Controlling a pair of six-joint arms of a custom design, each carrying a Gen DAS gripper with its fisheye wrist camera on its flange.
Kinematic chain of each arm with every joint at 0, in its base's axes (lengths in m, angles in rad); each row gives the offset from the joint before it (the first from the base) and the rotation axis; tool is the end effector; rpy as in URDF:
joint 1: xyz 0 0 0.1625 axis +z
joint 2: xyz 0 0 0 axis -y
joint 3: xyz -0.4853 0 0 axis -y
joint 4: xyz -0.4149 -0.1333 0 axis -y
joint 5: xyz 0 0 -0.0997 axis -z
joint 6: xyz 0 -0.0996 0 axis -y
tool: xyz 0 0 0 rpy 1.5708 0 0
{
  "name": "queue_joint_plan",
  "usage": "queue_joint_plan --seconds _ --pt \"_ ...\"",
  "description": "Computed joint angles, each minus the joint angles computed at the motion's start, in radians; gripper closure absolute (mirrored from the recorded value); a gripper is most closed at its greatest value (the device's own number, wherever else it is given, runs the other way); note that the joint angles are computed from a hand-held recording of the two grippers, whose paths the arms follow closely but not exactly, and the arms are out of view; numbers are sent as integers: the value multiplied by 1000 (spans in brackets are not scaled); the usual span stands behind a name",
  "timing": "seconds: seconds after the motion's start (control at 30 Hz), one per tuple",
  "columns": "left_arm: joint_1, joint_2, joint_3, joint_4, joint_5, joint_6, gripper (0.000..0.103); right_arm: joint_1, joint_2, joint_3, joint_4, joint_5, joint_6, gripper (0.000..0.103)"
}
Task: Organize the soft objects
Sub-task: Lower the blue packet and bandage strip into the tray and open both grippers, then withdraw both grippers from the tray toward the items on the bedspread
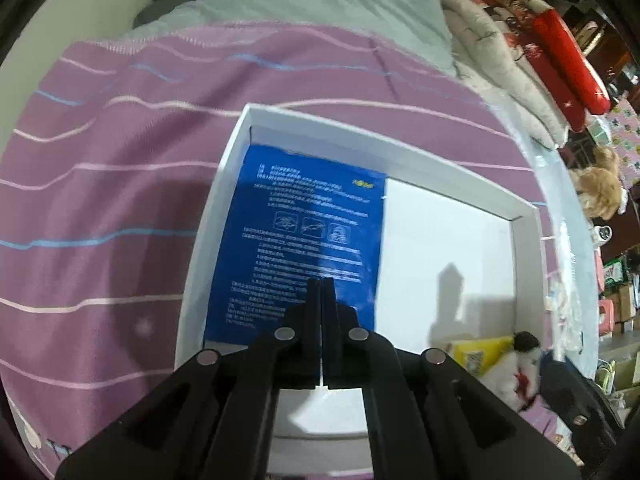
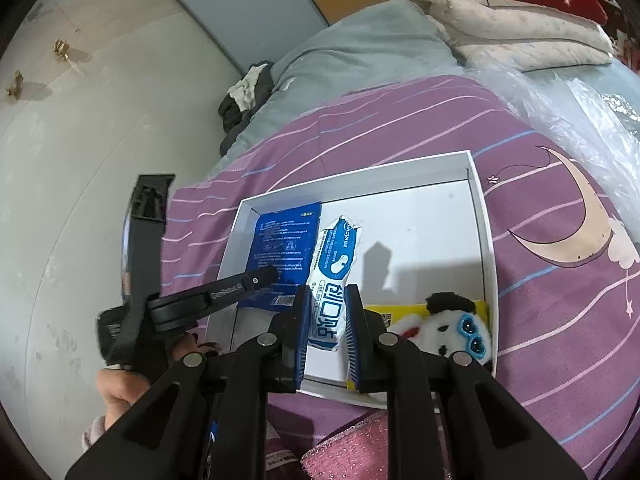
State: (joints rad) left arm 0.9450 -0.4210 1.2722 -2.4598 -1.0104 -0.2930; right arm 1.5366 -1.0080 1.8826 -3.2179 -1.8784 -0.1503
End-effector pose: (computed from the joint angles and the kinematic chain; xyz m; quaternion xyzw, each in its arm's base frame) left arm -0.3289 -0.7730 -0.0317 0.1540 0.9484 -0.1389 0.2398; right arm 0.0804 -0.6658 0.2562 -0.0045 -0.9172 0.3576 0.1756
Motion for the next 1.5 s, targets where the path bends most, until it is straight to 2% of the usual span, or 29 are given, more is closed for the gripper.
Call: queue_joint_plan --seconds 0.2,0.3,0.47,0.63,0.73,0.87,1.0,1.1,1.13,1.3,1.33,1.37,1.43,1.5 --pt "-28 -40 51 -74 47 60 102 -3 1 -6 28 10 2 87" --pt "-38 -26 39 -107 90 107 102 -4 -3 -11 33 10 8 87" --pt "-47 -10 31 -139 115 169 102 -12 -10 -49 86 -3 20 87" --pt "-47 7 16 -129 61 195 102 -18 13 -114 167 -106 23 87" --pt "-42 26 -18 -64 21 180 102 -18 32 -143 177 -170 1 87" --pt "-36 32 -27 -35 -16 157 102 -27 46 -163 205 -208 4 87" --pt "-37 26 -17 -34 -15 156 102 -29 58 -175 221 -268 23 78" --pt "-39 22 -12 -32 -8 157 102 -30 47 -167 206 -253 36 55" --pt "-39 20 -10 -34 -6 156 102 -32 40 -159 195 -227 34 50" --pt "-45 6 9 -52 1 152 101 -7 39 -148 141 -269 -5 50" --pt "-47 5 11 -50 8 148 101 -2 42 -150 138 -281 -23 54" --pt "-47 4 12 -52 9 148 101 1 44 -153 143 -286 -24 71" --pt "-48 2 14 -55 7 145 101 -4 42 -172 200 -261 6 92" --pt "-49 -1 15 -58 8 142 101 -16 47 -207 278 -221 46 94"
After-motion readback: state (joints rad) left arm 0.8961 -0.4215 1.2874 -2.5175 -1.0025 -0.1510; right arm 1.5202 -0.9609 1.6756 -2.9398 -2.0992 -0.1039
